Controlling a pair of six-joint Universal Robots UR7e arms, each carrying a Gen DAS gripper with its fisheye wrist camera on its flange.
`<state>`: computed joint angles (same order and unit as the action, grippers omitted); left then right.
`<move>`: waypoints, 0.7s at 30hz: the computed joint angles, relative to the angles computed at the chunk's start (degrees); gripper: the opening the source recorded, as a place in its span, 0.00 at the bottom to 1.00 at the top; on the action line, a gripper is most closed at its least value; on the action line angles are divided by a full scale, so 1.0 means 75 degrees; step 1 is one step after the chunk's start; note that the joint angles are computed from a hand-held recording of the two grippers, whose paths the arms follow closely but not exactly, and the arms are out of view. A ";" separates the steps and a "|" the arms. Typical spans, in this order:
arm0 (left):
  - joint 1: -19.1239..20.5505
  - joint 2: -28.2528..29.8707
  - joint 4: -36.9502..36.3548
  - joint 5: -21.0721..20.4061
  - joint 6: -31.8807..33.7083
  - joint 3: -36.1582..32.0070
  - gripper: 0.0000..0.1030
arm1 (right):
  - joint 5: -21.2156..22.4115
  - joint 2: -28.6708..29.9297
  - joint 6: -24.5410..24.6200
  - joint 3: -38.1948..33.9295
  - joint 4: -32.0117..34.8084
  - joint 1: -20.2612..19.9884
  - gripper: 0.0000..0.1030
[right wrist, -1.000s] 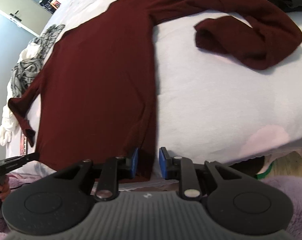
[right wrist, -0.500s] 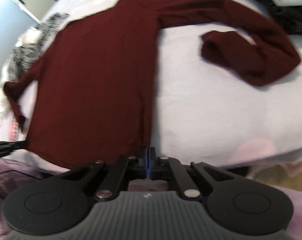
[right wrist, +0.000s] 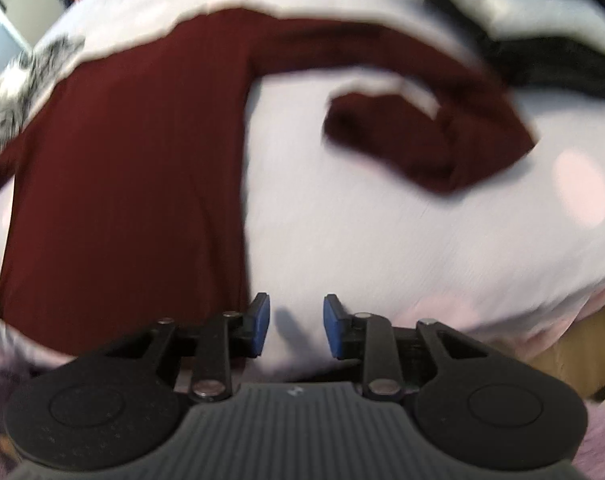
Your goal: Fold clothes
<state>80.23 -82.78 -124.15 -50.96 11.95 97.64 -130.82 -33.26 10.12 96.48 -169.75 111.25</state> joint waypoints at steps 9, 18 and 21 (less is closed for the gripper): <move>0.0356 0.0653 0.0178 0.0408 -0.0856 -0.1477 0.35 | 0.0108 0.0369 -0.0853 -0.0418 -0.0575 0.0149 0.39; 0.0575 0.1403 0.0395 0.0616 -0.1522 -0.2041 0.32 | 0.0117 0.0491 -0.1160 -0.0471 -0.0810 0.0161 0.42; 0.0570 0.1567 0.0142 0.1034 -0.1126 -0.2038 0.10 | 0.0152 0.0505 -0.1225 -0.0462 -0.0893 0.0160 0.42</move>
<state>84.50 -71.02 -123.08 -43.20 3.51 82.35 -129.68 -29.47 0.93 93.01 -176.45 112.45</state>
